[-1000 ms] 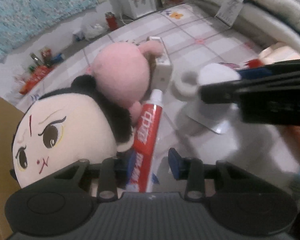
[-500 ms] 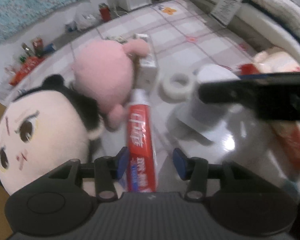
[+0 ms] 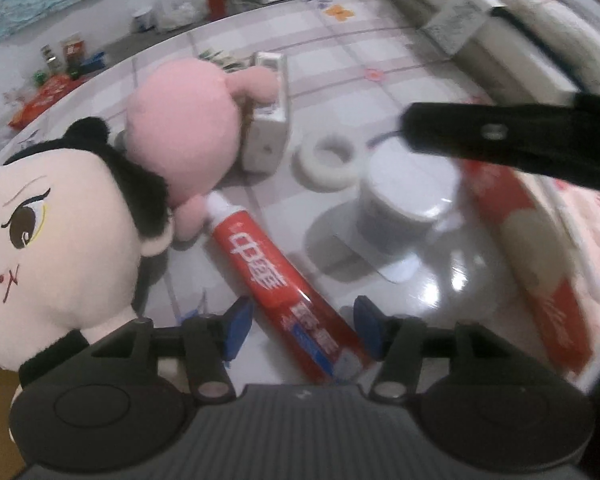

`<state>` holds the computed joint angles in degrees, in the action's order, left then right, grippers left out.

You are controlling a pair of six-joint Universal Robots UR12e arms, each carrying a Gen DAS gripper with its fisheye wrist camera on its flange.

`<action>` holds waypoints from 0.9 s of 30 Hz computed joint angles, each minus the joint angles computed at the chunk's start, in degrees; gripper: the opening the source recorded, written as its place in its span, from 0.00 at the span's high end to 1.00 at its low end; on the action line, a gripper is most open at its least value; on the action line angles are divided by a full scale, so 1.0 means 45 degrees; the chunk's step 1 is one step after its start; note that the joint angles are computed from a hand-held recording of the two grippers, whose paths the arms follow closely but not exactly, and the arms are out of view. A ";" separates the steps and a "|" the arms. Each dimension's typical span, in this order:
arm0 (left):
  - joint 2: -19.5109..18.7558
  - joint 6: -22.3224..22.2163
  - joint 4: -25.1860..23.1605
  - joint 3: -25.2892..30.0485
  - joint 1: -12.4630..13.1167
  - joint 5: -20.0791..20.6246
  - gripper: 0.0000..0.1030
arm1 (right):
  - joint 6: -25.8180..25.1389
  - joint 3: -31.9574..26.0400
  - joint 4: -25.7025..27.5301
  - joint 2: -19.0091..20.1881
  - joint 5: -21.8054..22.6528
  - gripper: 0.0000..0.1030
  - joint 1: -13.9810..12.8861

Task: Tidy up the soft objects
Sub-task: 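Grasp the red toothpaste tube with the left gripper while the right grasps the small red bottle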

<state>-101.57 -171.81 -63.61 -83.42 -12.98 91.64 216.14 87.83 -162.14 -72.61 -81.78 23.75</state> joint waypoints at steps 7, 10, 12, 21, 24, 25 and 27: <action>0.0053 -0.0586 0.0300 -0.0134 -0.0133 0.0577 0.66 | -0.0097 0.0148 -0.0649 -0.0062 0.0133 0.49 0.0028; 0.0270 -0.0897 0.0113 -0.0284 -0.0095 0.0477 0.69 | 0.0000 0.0226 -0.0887 -0.0088 0.0404 0.49 -0.0023; 0.0508 -0.0980 0.0027 -0.0493 -0.0004 0.0150 0.70 | 0.0110 0.0280 -0.1018 -0.0099 0.0698 0.49 -0.0075; 0.2072 -0.0599 0.0531 -0.2287 0.0383 -0.1527 0.71 | 0.1147 0.0496 0.0256 -0.0302 0.3446 0.49 0.0052; 0.2529 -0.0404 0.0750 -0.2835 0.0576 -0.2136 0.71 | 0.1598 0.0525 0.1784 -0.0354 0.3461 0.51 0.0287; 0.2666 -0.0373 0.0836 -0.3002 0.0649 -0.2339 0.71 | 0.1799 0.0537 0.2238 -0.0361 0.3449 0.53 0.0349; 0.2895 -0.0273 0.0946 -0.3246 0.0834 -0.2755 0.71 | 0.2077 0.0632 0.2183 -0.0339 0.3538 0.53 0.0440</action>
<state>-88.55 -173.04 -59.35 -98.02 -9.23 79.24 225.48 90.68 -152.32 -74.14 -65.86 25.73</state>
